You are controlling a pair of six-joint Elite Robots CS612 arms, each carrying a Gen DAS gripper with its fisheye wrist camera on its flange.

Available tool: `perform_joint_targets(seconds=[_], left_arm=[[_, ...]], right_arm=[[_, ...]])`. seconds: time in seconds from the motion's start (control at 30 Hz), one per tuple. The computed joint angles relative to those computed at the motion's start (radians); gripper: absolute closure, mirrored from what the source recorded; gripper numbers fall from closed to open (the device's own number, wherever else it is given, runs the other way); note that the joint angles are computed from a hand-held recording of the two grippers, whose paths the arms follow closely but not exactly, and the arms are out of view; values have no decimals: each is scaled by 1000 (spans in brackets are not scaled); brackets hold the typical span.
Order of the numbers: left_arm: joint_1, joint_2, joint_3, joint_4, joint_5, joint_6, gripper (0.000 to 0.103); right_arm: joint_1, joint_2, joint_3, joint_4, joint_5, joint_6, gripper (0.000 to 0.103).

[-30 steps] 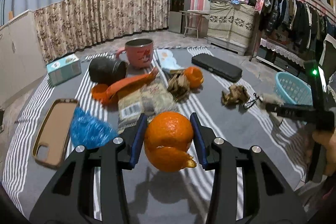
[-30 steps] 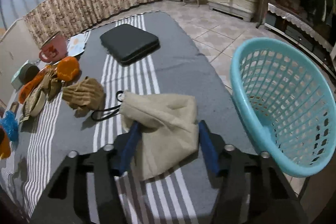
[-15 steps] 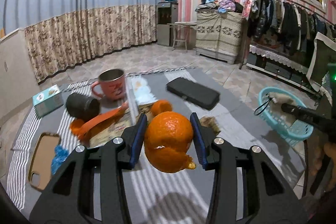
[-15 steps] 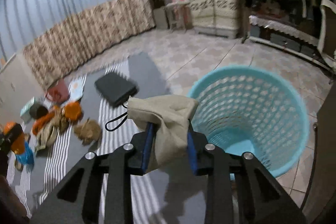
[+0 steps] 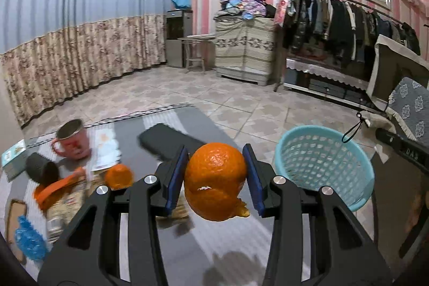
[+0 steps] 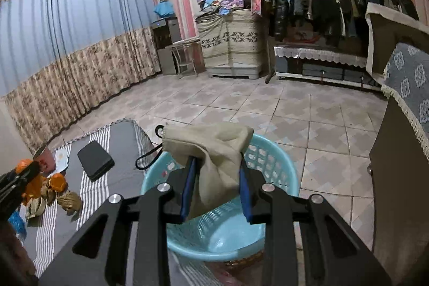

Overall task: Collect trash
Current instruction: 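Carry both items to the blue basket and open both tools to drop them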

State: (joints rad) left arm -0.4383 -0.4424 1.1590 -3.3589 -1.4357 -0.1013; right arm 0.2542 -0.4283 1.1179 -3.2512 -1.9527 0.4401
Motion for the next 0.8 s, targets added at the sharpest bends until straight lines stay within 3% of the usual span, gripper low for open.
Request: perform_joint_targets(seconds=[0.37,0.67,0.77,0.8], left_arm=[[-46,87,-178,144,-114,53,62],[-58,203,-396,305,-184,79,62],[-60,233,-460,346,-195,86,59],[-60,242,-477,350,-194,84,52]], right_arm=[[-33,-10,52,-15,-14,71,73],[-41,8,22,42,-7,127,73],[-44,18,0,66,3,138,73],[-44,22,-10,78,4,133,73]])
